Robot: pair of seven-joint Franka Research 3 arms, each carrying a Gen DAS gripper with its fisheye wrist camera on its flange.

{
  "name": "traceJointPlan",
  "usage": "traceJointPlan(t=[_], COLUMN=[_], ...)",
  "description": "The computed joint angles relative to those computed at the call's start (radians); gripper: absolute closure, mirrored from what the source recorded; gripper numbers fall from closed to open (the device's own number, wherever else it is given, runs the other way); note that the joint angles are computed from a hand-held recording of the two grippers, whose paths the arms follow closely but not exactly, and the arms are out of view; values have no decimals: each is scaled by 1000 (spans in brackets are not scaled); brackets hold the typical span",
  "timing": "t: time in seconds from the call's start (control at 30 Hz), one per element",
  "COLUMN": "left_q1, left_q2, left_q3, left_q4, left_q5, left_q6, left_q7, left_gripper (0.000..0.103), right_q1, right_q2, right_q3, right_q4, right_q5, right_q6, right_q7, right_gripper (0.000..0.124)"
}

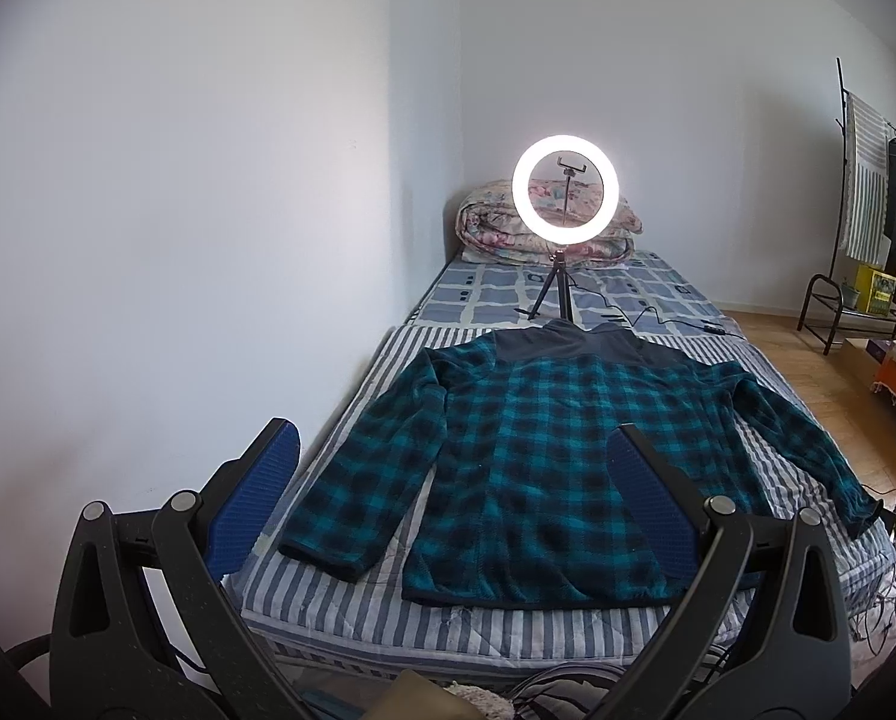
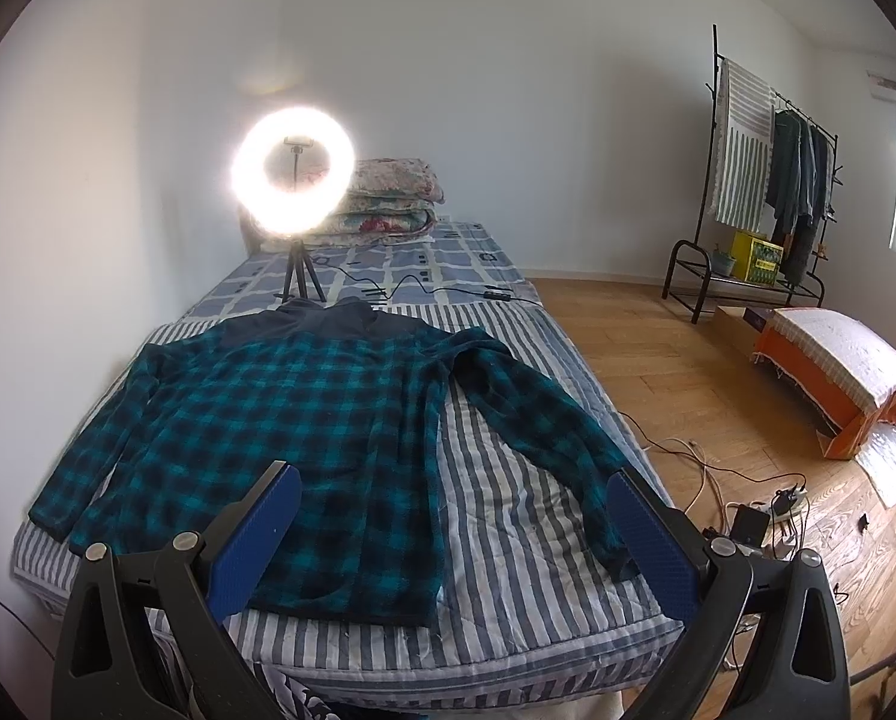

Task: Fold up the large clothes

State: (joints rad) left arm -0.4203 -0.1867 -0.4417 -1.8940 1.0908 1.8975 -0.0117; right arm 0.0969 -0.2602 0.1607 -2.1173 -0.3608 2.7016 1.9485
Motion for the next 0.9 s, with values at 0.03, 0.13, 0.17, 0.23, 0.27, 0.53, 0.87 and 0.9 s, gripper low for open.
traceJointPlan(t=[0.03,0.13,0.17,0.23,0.27,0.53,0.87,0.9], left_q1=[0,2,3,6,8,17,34,38], left_q2=[-2,-12,-14,-22,-25,-51,-176,-188], left_q3=[0,0,-1,1,1,-12,21,28], left_q4=[-3,-16,-19,-30,-35,-107,-331,-352], left_q5=[0,0,0,-2,-2,4,-96,-110], left_q6=[-2,-4,-6,-3,-2,-76,-4,17], left_q7=[-2,-9,-11,-13,-15,-27,-72,-76], left_gripper=[0,0,0,0,0,0,5,7], right_q1=[0,1,3,4,6,48,189,205], right_q2=[0,6,7,9,11,69,266,292], right_q3=[2,9,9,12,13,2,-30,-31], right_q4=[2,11,12,16,18,71,245,271], right_q5=[-3,-17,-20,-31,-34,-11,201,248], right_q6=[-1,-1,-1,-1,-1,21,102,94], right_q7=[1,9,9,12,13,-35,-310,-367], right_gripper=[21,21,21,21,21,21,21,22])
